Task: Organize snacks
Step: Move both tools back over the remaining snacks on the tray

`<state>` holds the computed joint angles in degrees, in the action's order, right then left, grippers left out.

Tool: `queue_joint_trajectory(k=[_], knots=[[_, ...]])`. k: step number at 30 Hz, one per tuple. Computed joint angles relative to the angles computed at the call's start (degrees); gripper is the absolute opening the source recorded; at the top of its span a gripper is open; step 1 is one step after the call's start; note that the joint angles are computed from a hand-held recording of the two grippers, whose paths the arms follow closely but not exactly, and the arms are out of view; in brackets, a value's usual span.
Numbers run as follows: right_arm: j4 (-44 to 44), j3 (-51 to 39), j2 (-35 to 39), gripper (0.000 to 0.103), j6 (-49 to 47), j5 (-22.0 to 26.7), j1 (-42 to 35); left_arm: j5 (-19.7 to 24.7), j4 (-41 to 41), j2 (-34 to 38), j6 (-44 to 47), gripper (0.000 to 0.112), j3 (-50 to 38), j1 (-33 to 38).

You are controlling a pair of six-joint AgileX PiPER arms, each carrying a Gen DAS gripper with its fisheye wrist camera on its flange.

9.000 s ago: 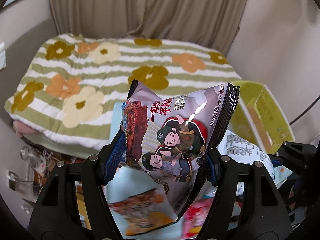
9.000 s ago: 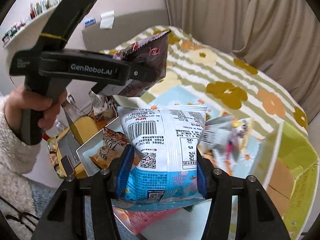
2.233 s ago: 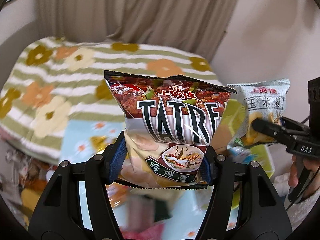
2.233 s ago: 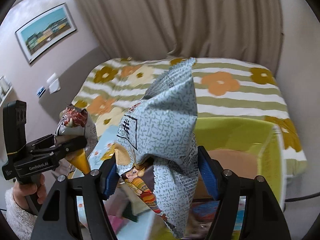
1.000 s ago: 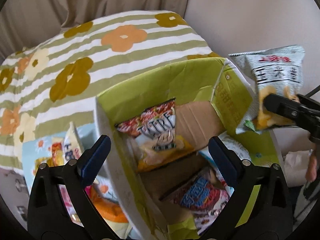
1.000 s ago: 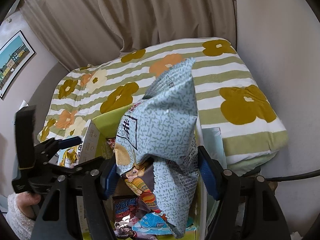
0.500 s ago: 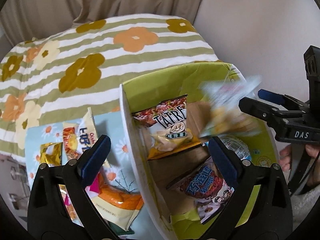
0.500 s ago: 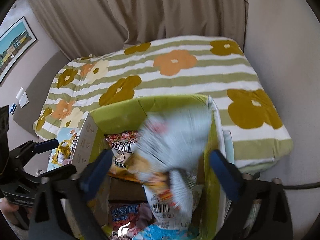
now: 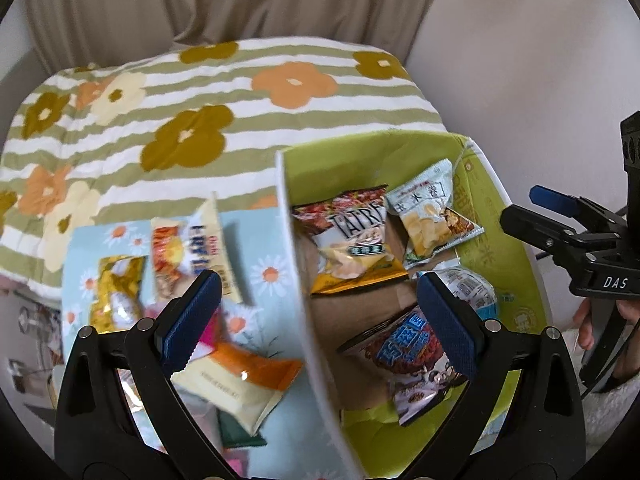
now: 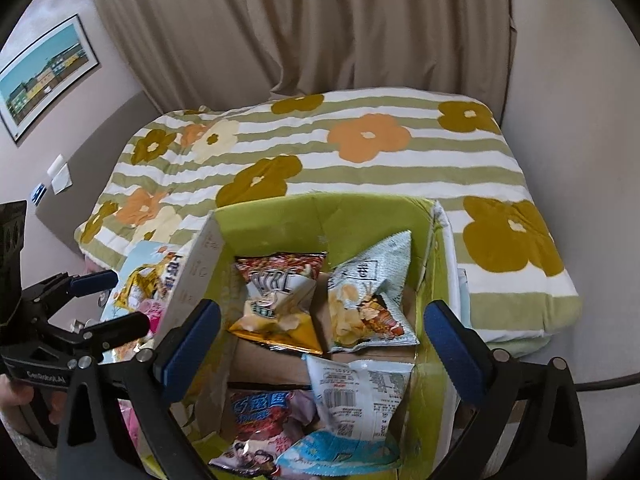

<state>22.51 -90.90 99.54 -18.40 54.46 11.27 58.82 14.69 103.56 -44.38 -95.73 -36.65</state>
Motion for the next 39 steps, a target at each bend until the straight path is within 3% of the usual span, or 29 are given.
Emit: queue_joint_trajectory(k=[11, 20, 31, 35, 39], knots=[[-2.2, 4.2, -9.6, 0.101, 5.1, -1.9, 8.7, 4.1, 8.2, -21.3, -7.3, 0.098, 16.2, -1.7], [-14.7, 12.0, -18.2, 0.101, 24.6, -6.9, 25.0, 7.3, 8.0, -41.0, -7.2, 0.098, 32.5, -1.3], [-37.0, 18.2, -20.7, 0.101, 57.4, -8.0, 46.0, 10.5, -0.4, -60.8, -2.7, 0.098, 48.4, -0.4], [-41.9, 20.2, -19.9, 0.101, 67.4, -7.6, 51.4, 8.1, -8.1, -64.2, 3.4, 0.098, 54.6, 4.2], [-42.9, 24.7, -19.4, 0.101, 75.5, -10.7, 53.7, 3.6, -14.2, -64.5, 6.9, 0.098, 61.1, 5.9]])
